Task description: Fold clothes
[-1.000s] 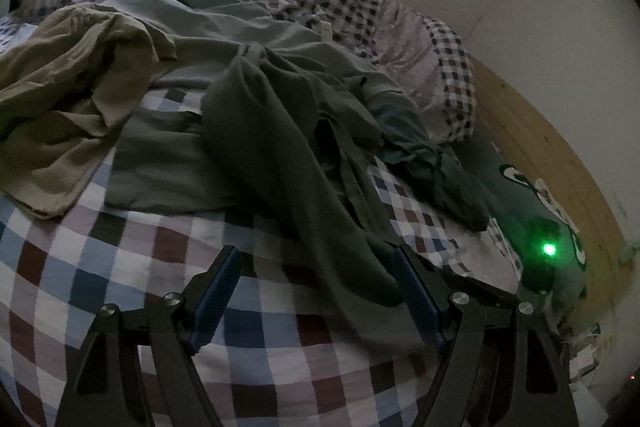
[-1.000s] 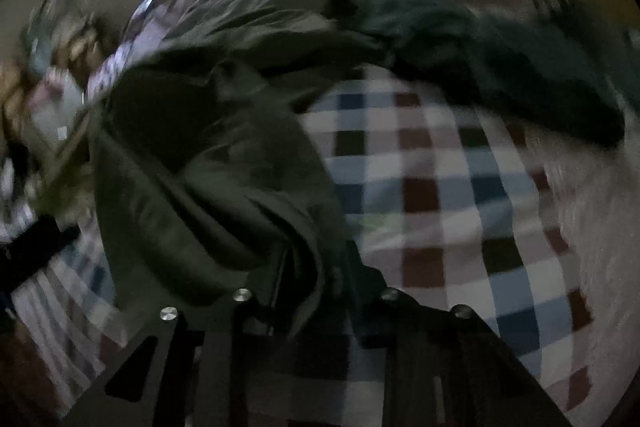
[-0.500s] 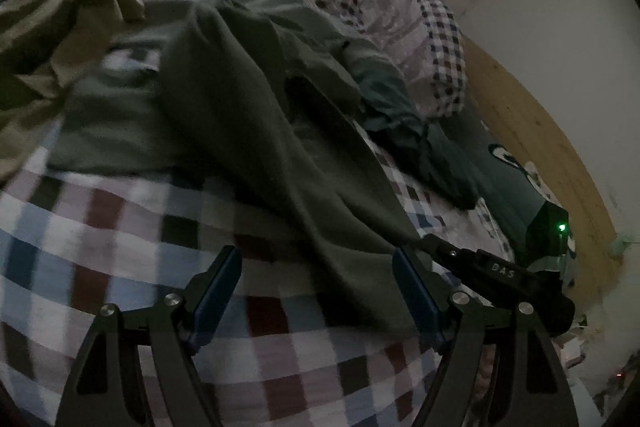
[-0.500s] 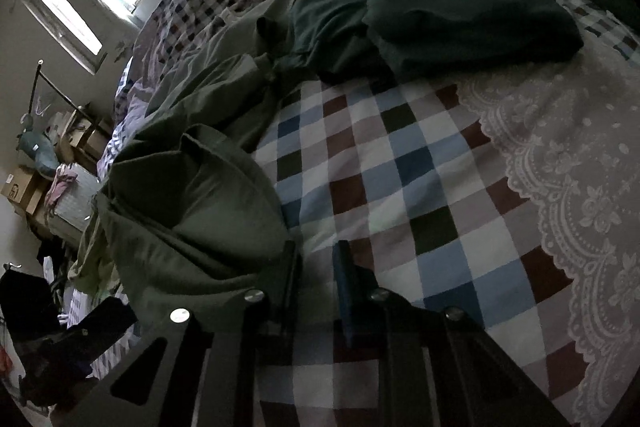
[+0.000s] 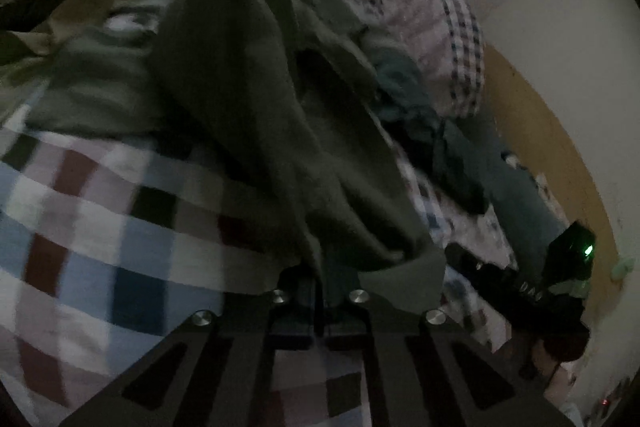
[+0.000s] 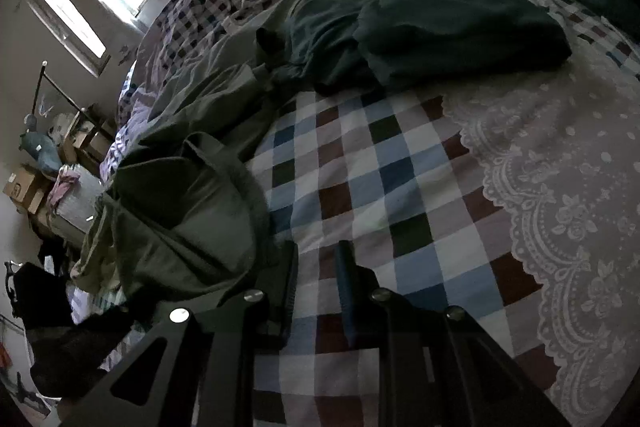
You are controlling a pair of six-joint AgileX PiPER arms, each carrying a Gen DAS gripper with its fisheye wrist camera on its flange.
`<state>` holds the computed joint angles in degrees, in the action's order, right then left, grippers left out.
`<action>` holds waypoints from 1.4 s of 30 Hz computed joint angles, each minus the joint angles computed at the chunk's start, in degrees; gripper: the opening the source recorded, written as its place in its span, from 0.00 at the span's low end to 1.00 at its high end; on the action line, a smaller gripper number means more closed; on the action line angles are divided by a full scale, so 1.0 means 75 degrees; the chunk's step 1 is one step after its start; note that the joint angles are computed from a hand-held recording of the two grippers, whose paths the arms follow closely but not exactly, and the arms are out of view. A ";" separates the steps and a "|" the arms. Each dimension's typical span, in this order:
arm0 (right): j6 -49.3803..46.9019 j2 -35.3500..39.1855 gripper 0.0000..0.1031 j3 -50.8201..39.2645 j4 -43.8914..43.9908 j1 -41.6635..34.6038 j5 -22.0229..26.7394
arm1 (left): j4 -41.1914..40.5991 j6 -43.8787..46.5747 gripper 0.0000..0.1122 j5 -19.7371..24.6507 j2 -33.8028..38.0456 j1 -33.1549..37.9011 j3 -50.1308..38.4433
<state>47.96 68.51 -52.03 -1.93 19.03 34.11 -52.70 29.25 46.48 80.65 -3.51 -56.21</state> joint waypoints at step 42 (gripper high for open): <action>-0.2690 0.6354 0.47 -0.8611 -0.0037 0.1094 0.2847 | 0.0401 0.0379 0.53 0.2042 0.1173 0.5577 -0.2050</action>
<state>27.78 116.17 -116.61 -2.21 27.24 55.46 -49.69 32.09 61.79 89.45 38.31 -71.58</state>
